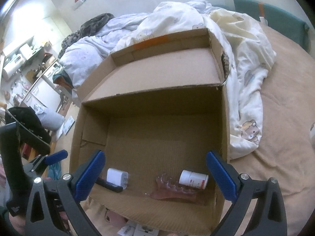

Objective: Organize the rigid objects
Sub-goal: 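Release the black tube into the box with the left tool while the right tool releases the bottle, then move both tools back from the box toward the pile of items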

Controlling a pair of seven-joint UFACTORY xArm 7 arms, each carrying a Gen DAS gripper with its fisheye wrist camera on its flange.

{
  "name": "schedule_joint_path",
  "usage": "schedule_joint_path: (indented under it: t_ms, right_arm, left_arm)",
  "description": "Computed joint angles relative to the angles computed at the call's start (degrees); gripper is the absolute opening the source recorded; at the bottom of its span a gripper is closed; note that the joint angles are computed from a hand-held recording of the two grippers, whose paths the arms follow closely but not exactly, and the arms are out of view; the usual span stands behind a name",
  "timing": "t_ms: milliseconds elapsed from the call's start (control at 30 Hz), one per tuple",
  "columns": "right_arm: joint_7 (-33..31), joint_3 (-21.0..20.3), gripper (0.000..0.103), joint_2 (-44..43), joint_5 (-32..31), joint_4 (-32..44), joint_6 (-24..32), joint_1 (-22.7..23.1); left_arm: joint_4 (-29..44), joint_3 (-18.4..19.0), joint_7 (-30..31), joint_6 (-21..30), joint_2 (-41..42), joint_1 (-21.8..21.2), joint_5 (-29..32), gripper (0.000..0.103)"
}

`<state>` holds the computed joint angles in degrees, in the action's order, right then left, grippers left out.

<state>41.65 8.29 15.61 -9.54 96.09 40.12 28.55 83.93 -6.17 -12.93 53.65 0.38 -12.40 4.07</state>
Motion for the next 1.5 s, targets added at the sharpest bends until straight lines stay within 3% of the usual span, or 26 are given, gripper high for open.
schedule_joint_path:
  t_ms: [333, 433, 500, 633, 800, 1000, 1133, 1267, 1467, 1500]
  right_arm:
    - [2.0, 0.8, 0.103, -3.9, -1.7, -2.9, 1.2, 0.6]
    - [2.5, 1.7, 0.103, -4.3, 0.9, -1.9, 5.5, 0.5]
    - [3.2, 2.2, 0.103, -4.6, 2.1, -1.0, 8.5, 0.8]
    - [6.0, 2.6, 0.103, -6.7, -2.2, -1.0, 12.4, 2.7]
    - [6.7, 3.7, 0.103, -10.8, 0.7, -5.7, 12.5, 1.8]
    - [9.6, 4.7, 0.103, -13.9, 1.0, -9.8, 12.8, 0.9]
    - [7.1, 5.5, 0.103, -15.1, 3.1, -11.6, 10.9, 0.5]
    - [3.4, 5.6, 0.103, -15.4, 8.9, -13.9, 7.7, 0.1]
    - [-1.8, 5.5, 0.103, -13.5, 23.3, -17.2, 4.1, -0.7]
    - [-1.6, 5.5, 0.096, -12.5, 24.7, -16.8, 4.9, -0.8]
  left_arm:
    - [2.8, 0.7, -0.5, 7.5, -3.5, 1.4, -1.5, 0.103]
    - [1.5, 0.8, 1.0, 9.5, -5.8, 1.7, -1.9, 0.103]
    - [0.0, 1.0, 1.9, 9.7, -7.6, 2.1, -2.8, 0.103]
    - [-3.5, 1.2, 2.4, 10.6, -11.2, 2.6, -4.6, 0.103]
    - [-8.5, 1.3, 2.9, 9.9, -14.9, 2.9, -7.4, 0.103]
    - [-13.3, 0.5, 1.6, 7.1, -16.4, 3.7, -4.4, 0.103]
    - [-13.5, 1.0, 0.3, 7.0, -16.0, 4.2, -5.0, 0.103]
    - [-13.1, 0.6, -2.4, 8.2, -15.6, 5.1, -2.8, 0.103]
    - [-12.7, 0.8, -3.4, 9.4, -15.0, 5.0, -2.5, 0.103]
    - [-12.6, 0.8, -3.4, 9.5, -15.0, 5.0, -2.3, 0.103]
